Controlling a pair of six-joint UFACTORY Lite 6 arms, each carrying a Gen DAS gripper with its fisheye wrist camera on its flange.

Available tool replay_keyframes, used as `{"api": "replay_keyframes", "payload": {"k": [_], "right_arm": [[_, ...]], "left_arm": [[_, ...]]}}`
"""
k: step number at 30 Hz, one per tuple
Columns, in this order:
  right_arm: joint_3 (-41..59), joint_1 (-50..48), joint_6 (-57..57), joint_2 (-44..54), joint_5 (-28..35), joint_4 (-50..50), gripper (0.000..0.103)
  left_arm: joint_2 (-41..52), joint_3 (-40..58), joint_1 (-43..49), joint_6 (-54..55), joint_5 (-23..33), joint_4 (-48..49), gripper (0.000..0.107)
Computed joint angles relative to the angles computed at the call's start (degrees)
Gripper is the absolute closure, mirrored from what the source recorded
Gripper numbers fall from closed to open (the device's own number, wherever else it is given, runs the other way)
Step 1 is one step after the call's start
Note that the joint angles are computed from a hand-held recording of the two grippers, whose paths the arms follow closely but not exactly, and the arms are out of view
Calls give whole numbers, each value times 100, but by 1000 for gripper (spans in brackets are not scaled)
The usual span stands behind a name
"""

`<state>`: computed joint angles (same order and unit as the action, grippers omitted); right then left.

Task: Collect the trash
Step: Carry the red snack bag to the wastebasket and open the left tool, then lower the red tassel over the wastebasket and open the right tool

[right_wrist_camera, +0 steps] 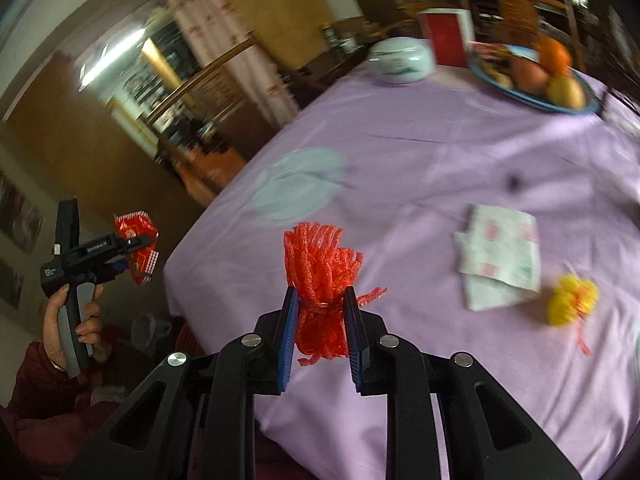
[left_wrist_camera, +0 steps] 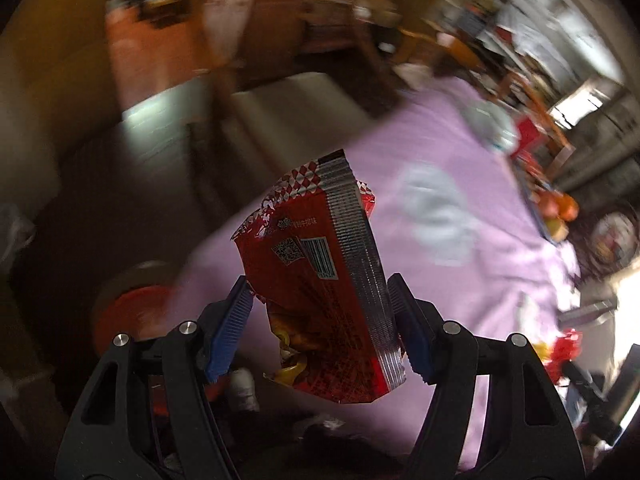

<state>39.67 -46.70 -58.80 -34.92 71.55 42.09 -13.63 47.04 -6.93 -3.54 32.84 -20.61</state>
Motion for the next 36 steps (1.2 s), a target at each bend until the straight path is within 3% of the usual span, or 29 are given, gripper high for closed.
{"api": "replay_keyframes", "payload": {"k": [4, 7, 13, 17, 23, 36], "right_arm": [[-44, 1766, 1246, -361, -671, -277, 80], [20, 2944, 2089, -375, -1173, -599, 80], [342, 5201, 3906, -118, -2009, -1580, 80], [667, 6416, 4835, 343, -2400, -2140, 80], [1143, 7537, 5367, 1119, -2740, -2401, 80], [3272, 9466, 4907, 3962, -3043, -1889, 76]], "left_arm": [[-666, -975, 1844, 1530, 426, -647, 38], [-695, -1429, 2730, 2204, 504, -716, 37], [-422, -1857, 4019, 3237, 720, -1171, 19], [-418, -1930, 4566, 3529, 831, -1129, 15], [-785, -2119, 5069, 3629, 971, -955, 15], [-1694, -2329, 7770, 5026, 1432, -264, 15]]}}
